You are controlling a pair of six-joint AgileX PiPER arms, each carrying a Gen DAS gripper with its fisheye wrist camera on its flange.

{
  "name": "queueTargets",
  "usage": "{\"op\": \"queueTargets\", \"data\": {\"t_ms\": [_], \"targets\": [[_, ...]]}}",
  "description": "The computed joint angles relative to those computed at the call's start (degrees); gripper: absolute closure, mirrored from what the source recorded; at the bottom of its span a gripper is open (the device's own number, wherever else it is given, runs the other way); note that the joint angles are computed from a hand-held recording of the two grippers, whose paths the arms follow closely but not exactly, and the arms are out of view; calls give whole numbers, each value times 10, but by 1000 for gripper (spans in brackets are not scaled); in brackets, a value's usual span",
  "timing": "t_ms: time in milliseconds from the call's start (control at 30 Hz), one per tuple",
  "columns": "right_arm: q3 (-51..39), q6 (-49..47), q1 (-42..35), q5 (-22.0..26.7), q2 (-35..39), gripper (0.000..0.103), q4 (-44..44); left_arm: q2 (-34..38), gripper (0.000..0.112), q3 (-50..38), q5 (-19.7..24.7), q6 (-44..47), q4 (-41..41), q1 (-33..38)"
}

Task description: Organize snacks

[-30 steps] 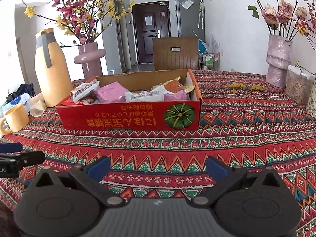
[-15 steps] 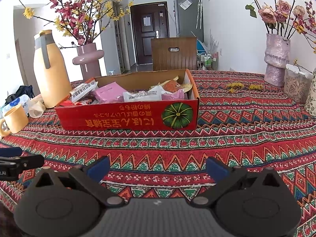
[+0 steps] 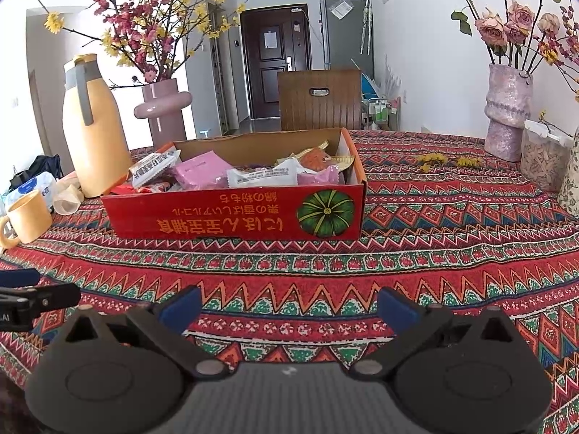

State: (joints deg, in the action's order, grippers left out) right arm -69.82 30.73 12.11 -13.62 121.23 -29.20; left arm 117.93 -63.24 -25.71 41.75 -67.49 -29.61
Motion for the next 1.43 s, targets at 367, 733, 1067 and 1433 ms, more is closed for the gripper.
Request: {"op": "queueTargets", "data": {"t_ms": [367,733,1067,1433], "targets": [[1,-8,1,-2,0,0,8,-4,9,4,-3,-3,2,-2],[4,1,-1,-11,2,0,-2,-6,9,3,-2,3,-5,-1],[1,20,-9,-23,10,0,-18,-1,9,4,7,-28,24,6],[-3,42,-9,-25,19,0,-36,-5,9,12,2,-60,60,-1]]}}
